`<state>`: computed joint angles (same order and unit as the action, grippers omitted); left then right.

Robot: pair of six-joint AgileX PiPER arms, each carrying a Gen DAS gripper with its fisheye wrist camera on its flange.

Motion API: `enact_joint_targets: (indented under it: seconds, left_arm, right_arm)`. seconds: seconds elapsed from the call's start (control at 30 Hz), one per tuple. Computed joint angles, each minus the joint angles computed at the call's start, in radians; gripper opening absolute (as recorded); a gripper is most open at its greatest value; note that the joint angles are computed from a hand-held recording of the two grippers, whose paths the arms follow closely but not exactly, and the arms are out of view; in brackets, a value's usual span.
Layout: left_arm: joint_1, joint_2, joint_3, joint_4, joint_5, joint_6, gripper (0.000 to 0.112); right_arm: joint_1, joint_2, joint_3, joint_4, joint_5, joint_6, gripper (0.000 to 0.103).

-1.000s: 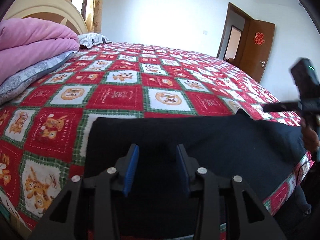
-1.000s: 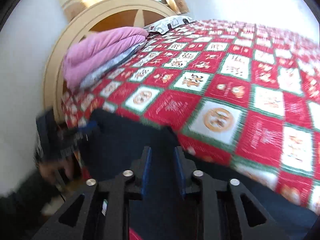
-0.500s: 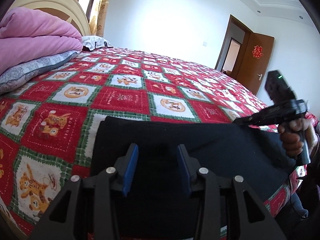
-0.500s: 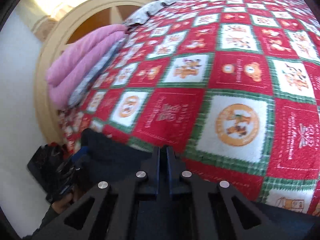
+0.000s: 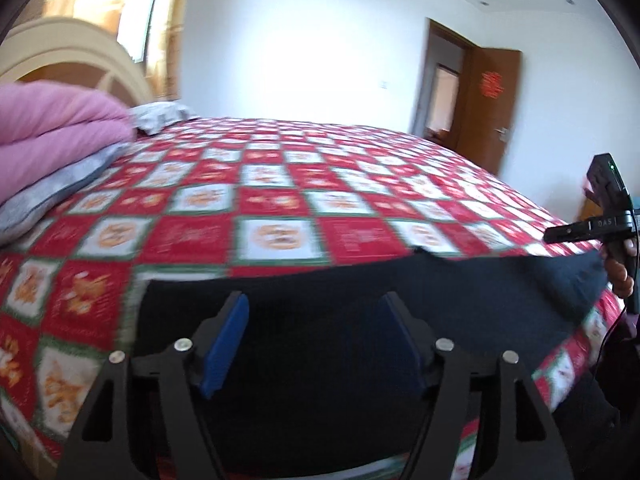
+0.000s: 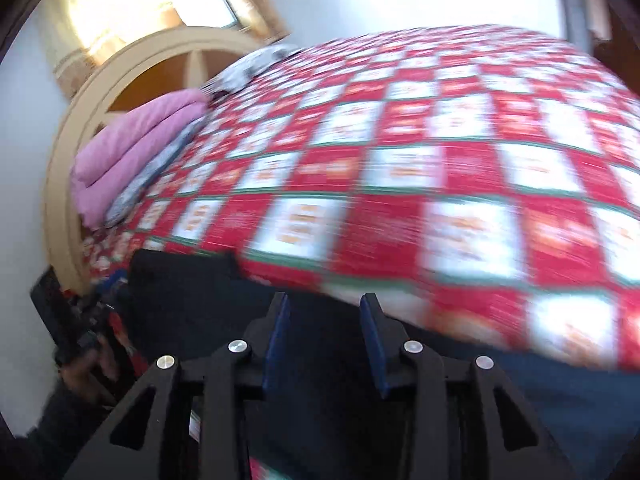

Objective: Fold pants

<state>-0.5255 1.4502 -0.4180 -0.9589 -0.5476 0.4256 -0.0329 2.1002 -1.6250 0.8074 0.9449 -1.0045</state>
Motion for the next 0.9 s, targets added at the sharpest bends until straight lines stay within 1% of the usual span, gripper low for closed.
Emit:
enact_joint_targets:
  seconds: [0.07,0.17,0.23,0.27,0.3,0.33,0.37,0.4,0.47,0.57,0.6,0.67,0.7,0.73,0.77,0.8,0.83,0.87,0.9]
  left_arm:
    - [-0.045,0.049,-0.061,-0.023,0.022,0.039,0.075]
    - [-0.081,0.137,-0.151,0.018,0.071,0.015,0.075]
    - [-0.109,0.198,-0.217,0.023,0.097,0.024,0.075]
    - [-0.122,0.217,-0.24,0.016,0.105,0.035,0.075]
    - [-0.138,0.245,-0.273,0.011,0.113,0.044,0.075]
    - [-0.149,0.26,-0.292,0.012,0.115,0.043,0.075]
    - [-0.159,0.265,-0.297,0.014,0.112,0.037,0.075]
    - [-0.166,0.276,-0.31,0.016,0.109,0.032,0.075]
    - [-0.176,0.294,-0.326,-0.009,0.093,0.045,0.075]
    - [-0.171,0.305,-0.32,-0.037,0.08,0.036,0.075]
    - [-0.166,0.306,-0.313,-0.045,0.075,0.032,0.075]
    - [-0.155,0.302,-0.285,-0.048,0.061,0.011,0.075]
    - [-0.146,0.303,-0.27,-0.031,0.051,-0.014,0.075]
    - [-0.135,0.3,-0.243,0.026,0.034,-0.071,0.075]
    - [-0.128,0.299,-0.225,0.079,0.019,-0.119,0.075]
    - [-0.123,0.299,-0.215,0.106,0.01,-0.142,0.075]
    - [-0.123,0.299,-0.207,0.128,0.0,-0.158,0.075]
    - [-0.13,0.303,-0.209,0.118,-0.006,-0.147,0.075]
    - [-0.136,0.311,-0.217,0.105,-0.01,-0.127,0.078]
  right_arm:
    - [-0.146,-0.039,0.035,-0.006,0.003,-0.046,0.039]
    - [-0.347,-0.057,0.026,0.004,0.012,-0.045,0.039]
    - [-0.51,-0.042,-0.028,0.028,0.02,0.015,0.039]
    - [-0.558,-0.033,-0.048,0.038,0.027,0.034,0.039]
    - [-0.636,-0.018,-0.081,0.052,0.032,0.065,0.039]
    - [-0.685,-0.004,-0.108,0.055,0.036,0.091,0.041]
    - [-0.724,0.021,-0.151,0.042,0.05,0.126,0.047]
    - [-0.754,0.041,-0.177,0.032,0.055,0.151,0.049]
    - [-0.794,0.088,-0.231,0.024,0.076,0.182,0.049]
    - [-0.819,0.18,-0.328,0.032,0.159,0.198,0.049]
    - [-0.819,0.196,-0.341,0.043,0.169,0.193,0.049]
    - [-0.808,0.181,-0.29,0.092,0.134,0.134,0.049]
    - [-0.803,0.188,-0.296,0.1,0.133,0.12,0.042]
    - [-0.797,0.198,-0.315,0.098,0.139,0.122,0.03]
    - [-0.796,0.185,-0.294,0.098,0.144,0.111,0.016]
    - [-0.787,0.192,-0.313,0.082,0.158,0.12,0.015]
    - [-0.78,0.18,-0.303,0.081,0.145,0.108,0.014]
    - [-0.778,0.151,-0.261,0.086,0.123,0.079,0.009]
    - [-0.771,0.128,-0.242,0.086,0.099,0.057,0.008]
